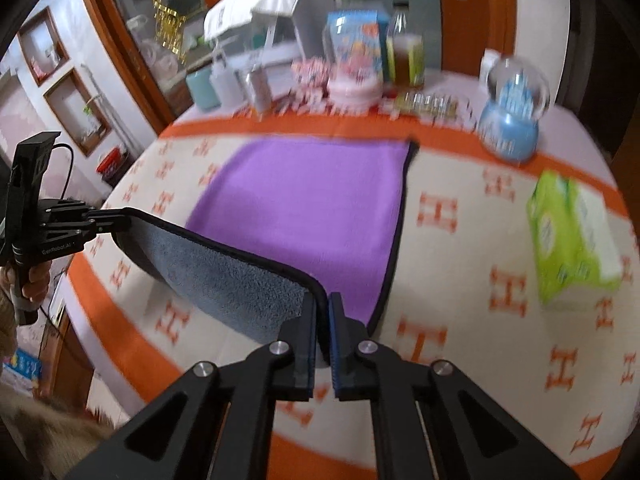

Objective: Fold towel

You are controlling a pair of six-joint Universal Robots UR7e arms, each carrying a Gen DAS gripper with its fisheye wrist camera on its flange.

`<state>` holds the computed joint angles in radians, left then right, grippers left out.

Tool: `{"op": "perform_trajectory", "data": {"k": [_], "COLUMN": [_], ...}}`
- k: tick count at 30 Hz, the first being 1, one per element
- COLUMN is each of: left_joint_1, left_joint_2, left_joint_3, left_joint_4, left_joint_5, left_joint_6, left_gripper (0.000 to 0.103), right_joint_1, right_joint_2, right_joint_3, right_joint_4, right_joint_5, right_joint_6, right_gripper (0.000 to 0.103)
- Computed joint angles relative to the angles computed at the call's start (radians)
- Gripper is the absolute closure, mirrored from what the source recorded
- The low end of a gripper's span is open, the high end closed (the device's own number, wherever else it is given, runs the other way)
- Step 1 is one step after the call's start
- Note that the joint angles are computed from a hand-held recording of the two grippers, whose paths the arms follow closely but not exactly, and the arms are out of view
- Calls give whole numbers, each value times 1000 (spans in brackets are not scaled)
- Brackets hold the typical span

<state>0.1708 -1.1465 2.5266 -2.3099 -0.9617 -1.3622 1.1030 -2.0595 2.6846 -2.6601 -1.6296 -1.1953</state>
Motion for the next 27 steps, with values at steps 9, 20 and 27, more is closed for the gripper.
{"op": "perform_trajectory", "data": {"k": [9, 20, 27], "left_joint_1": [273, 534, 578], "left_joint_2": [91, 244, 258], "left_joint_3": [-136, -227, -246], "left_joint_4": [-65, -282, -272], "left_joint_5": [250, 316, 319], "left_joint_6": [218, 382, 343], "left_gripper": [96, 95, 27], "right_joint_1": [234, 274, 286], "right_joint_2": [473, 829, 925], "right_joint_3": [-164, -351, -396], "right_joint_4": [-418, -575, -661], "right_joint_5": [-98, -215, -281], "right_joint_6": [240, 364, 423], "right_gripper": [98, 98, 73]}}
